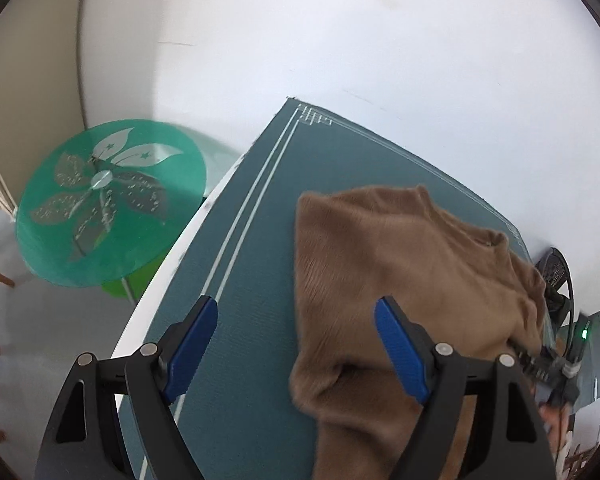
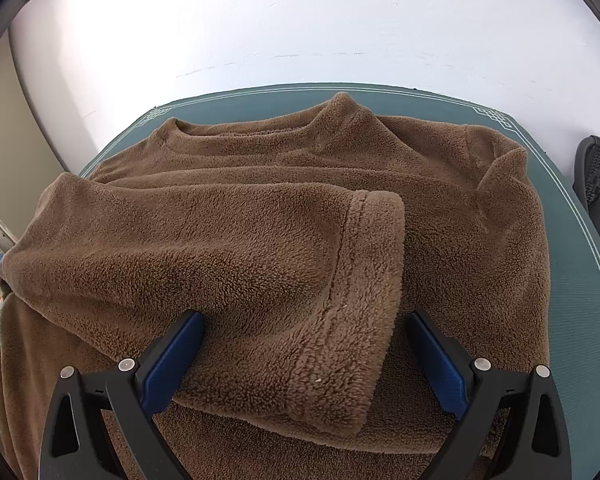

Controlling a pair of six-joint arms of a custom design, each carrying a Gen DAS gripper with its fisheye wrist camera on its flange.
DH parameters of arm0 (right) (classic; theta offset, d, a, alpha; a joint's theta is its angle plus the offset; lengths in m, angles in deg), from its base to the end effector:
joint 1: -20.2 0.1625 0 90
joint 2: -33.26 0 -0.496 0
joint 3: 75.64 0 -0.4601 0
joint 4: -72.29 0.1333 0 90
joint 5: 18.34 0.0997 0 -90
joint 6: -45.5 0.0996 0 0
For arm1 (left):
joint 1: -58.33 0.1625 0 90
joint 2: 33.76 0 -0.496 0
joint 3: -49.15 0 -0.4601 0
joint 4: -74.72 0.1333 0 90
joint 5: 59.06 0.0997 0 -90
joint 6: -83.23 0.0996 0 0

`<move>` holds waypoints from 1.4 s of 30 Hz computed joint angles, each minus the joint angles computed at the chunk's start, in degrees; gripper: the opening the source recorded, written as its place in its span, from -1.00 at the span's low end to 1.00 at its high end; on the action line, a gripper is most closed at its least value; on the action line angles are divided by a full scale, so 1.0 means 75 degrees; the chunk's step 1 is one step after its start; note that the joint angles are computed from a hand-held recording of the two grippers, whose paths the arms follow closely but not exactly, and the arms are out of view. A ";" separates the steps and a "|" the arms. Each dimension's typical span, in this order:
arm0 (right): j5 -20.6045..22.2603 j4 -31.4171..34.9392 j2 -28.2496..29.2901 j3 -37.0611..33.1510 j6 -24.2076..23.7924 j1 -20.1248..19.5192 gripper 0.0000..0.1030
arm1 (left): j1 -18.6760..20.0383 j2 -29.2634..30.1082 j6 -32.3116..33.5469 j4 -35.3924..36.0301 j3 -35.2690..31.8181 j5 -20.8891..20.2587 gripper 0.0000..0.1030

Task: Fold clothes

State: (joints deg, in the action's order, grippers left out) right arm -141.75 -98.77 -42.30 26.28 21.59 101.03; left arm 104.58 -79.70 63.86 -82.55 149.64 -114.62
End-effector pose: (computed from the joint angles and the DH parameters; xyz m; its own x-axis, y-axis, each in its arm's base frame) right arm -0.0280 -0.6655 0.4719 -0.7252 0.2960 0.6217 -0.2208 0.7552 -0.6171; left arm -0.3658 -0.6564 0.0860 -0.8670 0.2195 -0.4474 0.4102 0.8241 -0.3907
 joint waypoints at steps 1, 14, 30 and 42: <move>0.0003 0.0004 -0.0002 -0.0002 0.0000 -0.0002 0.98 | 0.0024 0.0206 -0.0056 0.0330 -0.0348 0.0069 0.64; -0.0014 0.0033 -0.0058 0.0048 0.0059 0.0028 0.98 | 0.0278 0.2085 -0.0429 0.2346 -0.2962 0.0794 -0.78; -0.0044 0.0056 -0.0125 0.0101 0.0037 0.0038 0.98 | -0.0230 0.2543 0.1405 0.0877 -0.2481 0.3187 -0.32; 0.0047 0.0098 -0.0164 0.0113 0.0076 0.0022 0.98 | -0.0696 0.1556 0.0869 0.0241 -0.0430 0.1490 0.45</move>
State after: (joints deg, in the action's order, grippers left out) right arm -141.40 -98.03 -43.53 27.12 22.16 101.20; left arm 99.35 -68.03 70.38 -80.74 146.41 -103.45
